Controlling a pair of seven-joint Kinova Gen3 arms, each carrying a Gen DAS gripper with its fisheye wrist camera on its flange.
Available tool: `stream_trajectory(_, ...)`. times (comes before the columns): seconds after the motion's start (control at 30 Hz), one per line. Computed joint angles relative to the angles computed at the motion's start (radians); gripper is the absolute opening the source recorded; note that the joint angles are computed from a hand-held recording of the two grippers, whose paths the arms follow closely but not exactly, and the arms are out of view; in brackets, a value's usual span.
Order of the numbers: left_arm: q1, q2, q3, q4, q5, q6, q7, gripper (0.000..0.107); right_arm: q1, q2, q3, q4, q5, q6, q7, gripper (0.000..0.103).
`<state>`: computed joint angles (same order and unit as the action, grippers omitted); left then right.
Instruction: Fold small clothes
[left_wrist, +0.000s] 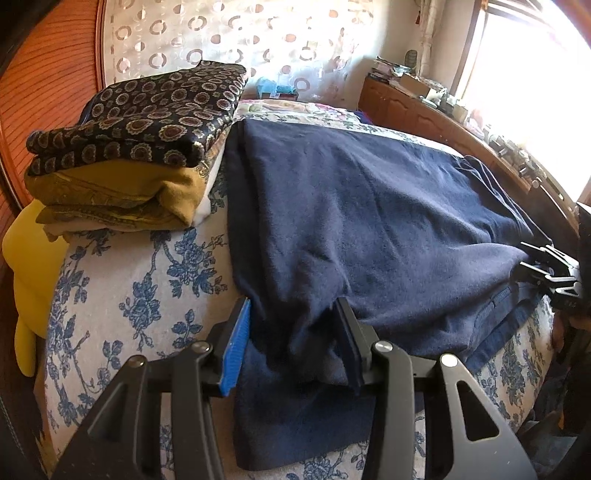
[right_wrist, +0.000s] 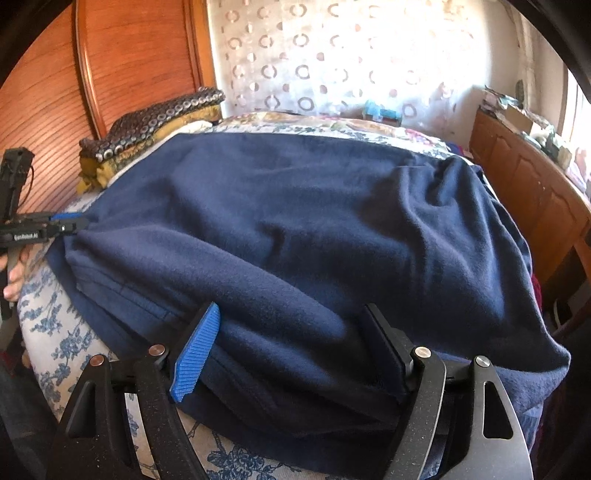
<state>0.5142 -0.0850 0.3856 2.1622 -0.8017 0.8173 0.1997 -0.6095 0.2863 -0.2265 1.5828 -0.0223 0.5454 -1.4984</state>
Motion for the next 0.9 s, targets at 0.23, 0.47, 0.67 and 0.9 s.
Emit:
stream_trajectory(0.23,0.007,0.006,0.005,0.006,-0.028,0.005,0.018,0.044,-0.009,-0.027,0.008,0.042,0.021,-0.05,-0.024,0.08)
stream_trajectory(0.47,0.027,0.016,-0.001,0.006,-0.047,0.01,0.018,0.033,-0.003,-0.021,0.001,0.037,0.02,-0.048,-0.024,0.08)
stream_trajectory(0.67,0.03,-0.006,0.03,0.032,-0.146,-0.032,0.08,0.005,0.0,-0.017,-0.002,0.03,0.013,-0.038,-0.016,0.08)
stream_trajectory(0.9,0.031,-0.042,0.081,-0.034,-0.235,0.033,0.108,0.004,0.029,-0.03,-0.014,0.05,-0.028,-0.062,0.011,0.08)
